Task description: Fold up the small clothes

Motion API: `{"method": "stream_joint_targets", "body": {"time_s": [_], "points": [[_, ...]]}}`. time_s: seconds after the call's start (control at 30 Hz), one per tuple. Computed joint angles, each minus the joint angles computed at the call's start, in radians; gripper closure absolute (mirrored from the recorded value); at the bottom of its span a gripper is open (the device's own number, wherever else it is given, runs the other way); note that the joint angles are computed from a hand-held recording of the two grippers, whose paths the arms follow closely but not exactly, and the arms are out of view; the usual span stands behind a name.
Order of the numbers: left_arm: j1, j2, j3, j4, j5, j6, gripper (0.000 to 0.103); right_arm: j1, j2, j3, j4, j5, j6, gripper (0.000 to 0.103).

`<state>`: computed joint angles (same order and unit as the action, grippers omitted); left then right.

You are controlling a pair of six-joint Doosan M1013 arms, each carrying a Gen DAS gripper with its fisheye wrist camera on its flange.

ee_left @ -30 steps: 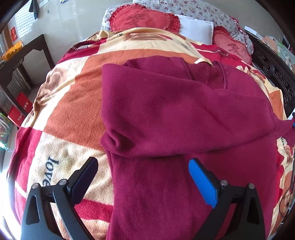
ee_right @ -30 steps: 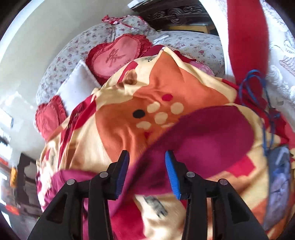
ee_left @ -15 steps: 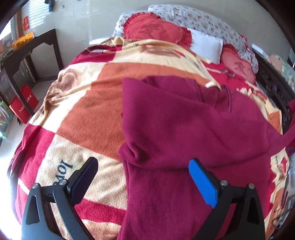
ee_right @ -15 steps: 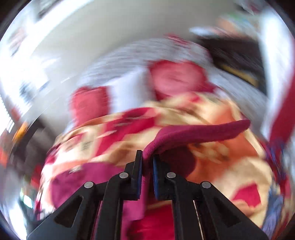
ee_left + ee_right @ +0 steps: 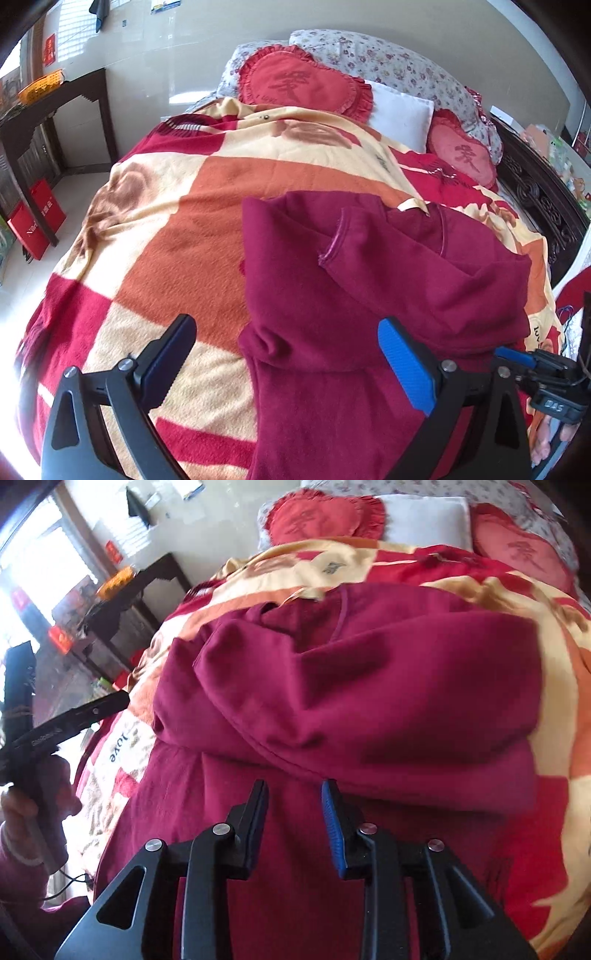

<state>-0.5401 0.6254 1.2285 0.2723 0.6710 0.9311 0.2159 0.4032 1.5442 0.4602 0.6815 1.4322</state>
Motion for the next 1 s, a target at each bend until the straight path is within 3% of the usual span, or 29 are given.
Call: {"method": "stream_joint_targets", "body": {"time_s": [0.13,0.27,0.37,0.4,0.43,0.5,0.6,0.7,0.87,0.93,1.0], "points": [[-0.002,0.047,-0.058,0.022,-0.013,-0.016,0.002,-0.025,-0.048,0.052,-0.026,-0.044,0.054,0.084],[-0.009,0.112,-0.154,0.038,0.036,0.004,0.005,-0.049,-0.074,0.082,-0.067,-0.044,0.130,0.084],[-0.009,0.178,-0.262,-0.035,0.122,0.125,0.036,-0.062,-0.087,0.104,-0.086,-0.059,0.173,0.084],[-0.008,0.197,-0.293,-0.060,0.153,0.164,0.065,-0.068,-0.089,0.110,-0.085,-0.064,0.183,0.084],[-0.005,0.217,-0.327,-0.094,0.189,0.206,0.080,-0.072,-0.089,0.112,-0.078,-0.067,0.188,0.084],[0.000,0.211,-0.324,-0.115,0.187,0.207,0.087,-0.076,-0.084,0.112,-0.067,-0.077,0.203,0.083],[0.018,0.134,-0.220,-0.204,0.067,0.235,0.089,-0.078,-0.087,0.113,-0.073,-0.107,0.218,0.083],[0.018,0.058,-0.116,-0.133,-0.005,0.184,0.089,-0.074,-0.086,0.104,-0.161,-0.134,0.287,0.081],[0.031,0.062,-0.098,-0.148,0.053,0.166,0.089,-0.073,-0.046,0.037,-0.365,-0.157,0.459,0.065],[0.030,0.068,-0.097,-0.175,0.059,0.178,0.088,-0.075,-0.005,-0.020,-0.426,-0.120,0.520,0.062],[0.020,0.063,-0.086,-0.124,0.048,0.155,0.088,-0.087,0.042,-0.079,-0.385,-0.067,0.495,0.065]]}}
